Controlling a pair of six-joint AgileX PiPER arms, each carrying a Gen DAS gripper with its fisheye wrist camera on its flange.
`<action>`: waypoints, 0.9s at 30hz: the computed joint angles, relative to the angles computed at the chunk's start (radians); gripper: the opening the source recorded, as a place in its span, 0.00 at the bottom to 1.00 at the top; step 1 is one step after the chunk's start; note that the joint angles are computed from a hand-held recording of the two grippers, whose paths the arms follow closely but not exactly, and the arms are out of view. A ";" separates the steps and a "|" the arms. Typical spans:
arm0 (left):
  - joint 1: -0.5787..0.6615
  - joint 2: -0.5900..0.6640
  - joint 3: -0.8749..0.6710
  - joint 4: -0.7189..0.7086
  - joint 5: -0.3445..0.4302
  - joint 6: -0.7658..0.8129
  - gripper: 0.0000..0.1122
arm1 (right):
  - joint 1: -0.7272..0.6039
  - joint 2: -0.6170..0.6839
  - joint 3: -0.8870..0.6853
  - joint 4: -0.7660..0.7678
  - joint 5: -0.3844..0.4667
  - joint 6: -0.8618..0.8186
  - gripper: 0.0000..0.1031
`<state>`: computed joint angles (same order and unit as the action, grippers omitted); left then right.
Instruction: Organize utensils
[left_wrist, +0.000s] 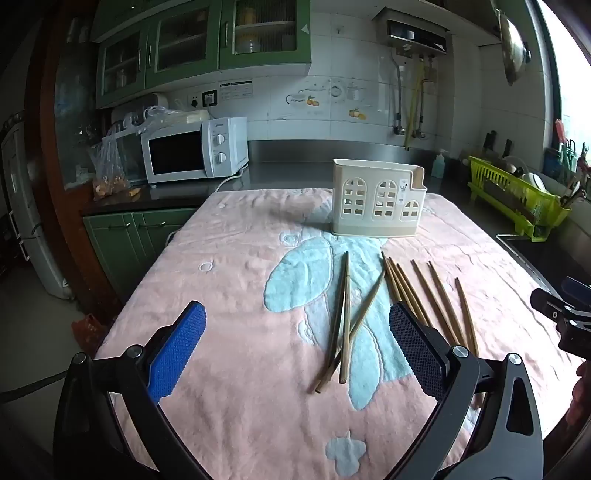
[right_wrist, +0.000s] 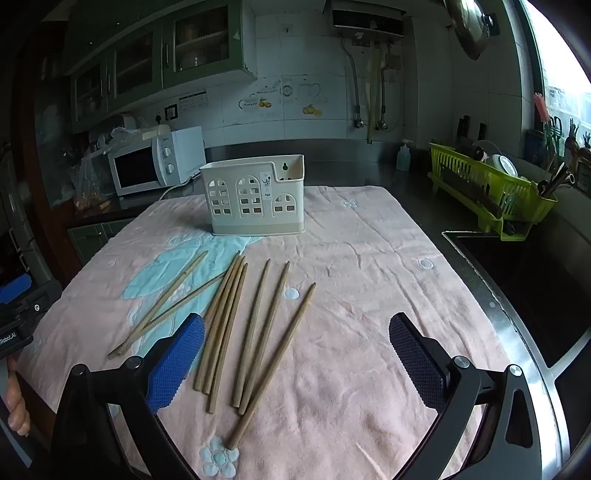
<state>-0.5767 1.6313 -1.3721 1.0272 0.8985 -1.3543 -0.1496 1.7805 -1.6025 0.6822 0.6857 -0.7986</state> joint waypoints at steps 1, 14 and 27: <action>-0.004 -0.004 0.008 0.012 -0.007 -0.006 0.87 | -0.002 -0.007 0.018 0.027 -0.015 -0.030 0.94; -0.013 0.000 0.004 0.017 -0.003 -0.029 0.87 | 0.003 0.022 -0.052 -0.023 0.025 0.035 0.94; -0.006 -0.022 0.030 0.030 -0.016 -0.042 0.87 | 0.000 -0.007 -0.016 -0.005 0.010 0.015 0.94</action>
<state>-0.5825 1.6097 -1.3424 1.0572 0.8826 -1.3966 -0.1495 1.7733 -1.6187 0.6769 0.6959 -0.7839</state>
